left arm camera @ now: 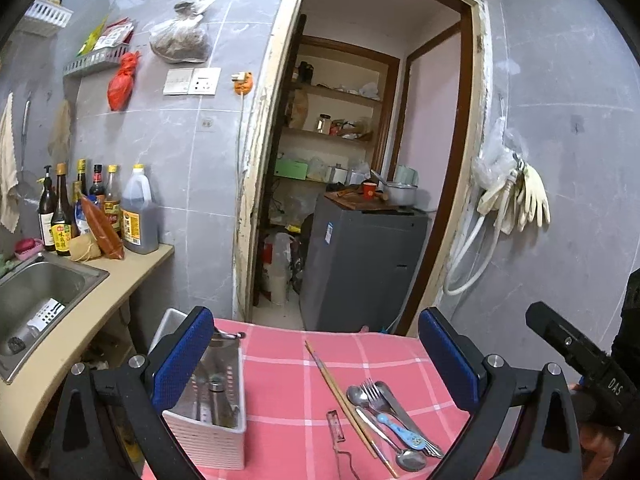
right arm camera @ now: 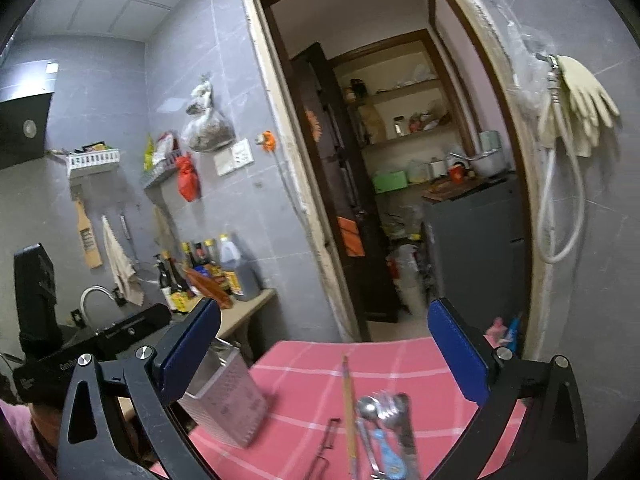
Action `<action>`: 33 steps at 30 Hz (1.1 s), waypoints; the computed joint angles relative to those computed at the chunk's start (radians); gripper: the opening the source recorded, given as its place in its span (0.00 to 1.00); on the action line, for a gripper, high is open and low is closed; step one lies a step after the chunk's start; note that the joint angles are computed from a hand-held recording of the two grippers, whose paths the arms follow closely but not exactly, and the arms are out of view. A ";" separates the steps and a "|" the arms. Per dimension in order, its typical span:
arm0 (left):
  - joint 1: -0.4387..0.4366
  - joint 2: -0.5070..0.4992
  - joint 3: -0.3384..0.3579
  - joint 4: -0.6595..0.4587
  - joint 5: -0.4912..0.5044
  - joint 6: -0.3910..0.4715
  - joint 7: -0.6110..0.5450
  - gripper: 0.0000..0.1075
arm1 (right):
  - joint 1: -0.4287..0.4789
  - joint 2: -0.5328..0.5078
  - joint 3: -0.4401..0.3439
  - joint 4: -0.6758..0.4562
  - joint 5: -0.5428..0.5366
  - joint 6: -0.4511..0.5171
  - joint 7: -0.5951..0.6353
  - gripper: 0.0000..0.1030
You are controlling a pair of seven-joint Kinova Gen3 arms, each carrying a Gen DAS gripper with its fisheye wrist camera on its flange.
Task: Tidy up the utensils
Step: 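Withdraw both open tools from the caddy, then move both tools down over the remaining utensils on the tablecloth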
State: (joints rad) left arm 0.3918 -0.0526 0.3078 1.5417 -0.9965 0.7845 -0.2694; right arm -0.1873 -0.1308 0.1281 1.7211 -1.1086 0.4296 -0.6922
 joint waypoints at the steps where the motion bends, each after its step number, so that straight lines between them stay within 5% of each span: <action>1: 0.004 0.010 0.004 -0.007 0.001 0.004 -0.004 0.96 | 0.007 0.003 0.002 -0.001 0.014 0.008 -0.012 0.99; 6: 0.049 0.064 -0.011 -0.055 0.037 0.034 -0.066 0.96 | 0.076 0.035 0.026 -0.018 0.096 0.121 -0.076 0.99; 16: 0.160 0.205 -0.099 -0.184 0.168 0.122 -0.187 0.96 | 0.263 0.160 0.022 -0.069 0.033 0.381 0.017 0.98; 19: 0.179 0.239 -0.129 -0.219 0.218 0.139 -0.220 0.94 | 0.305 0.203 -0.007 -0.096 0.041 0.420 0.024 0.90; 33: 0.140 0.389 -0.214 -0.338 0.581 0.239 -0.408 0.44 | 0.359 0.416 -0.172 -0.265 0.247 0.507 -0.099 0.48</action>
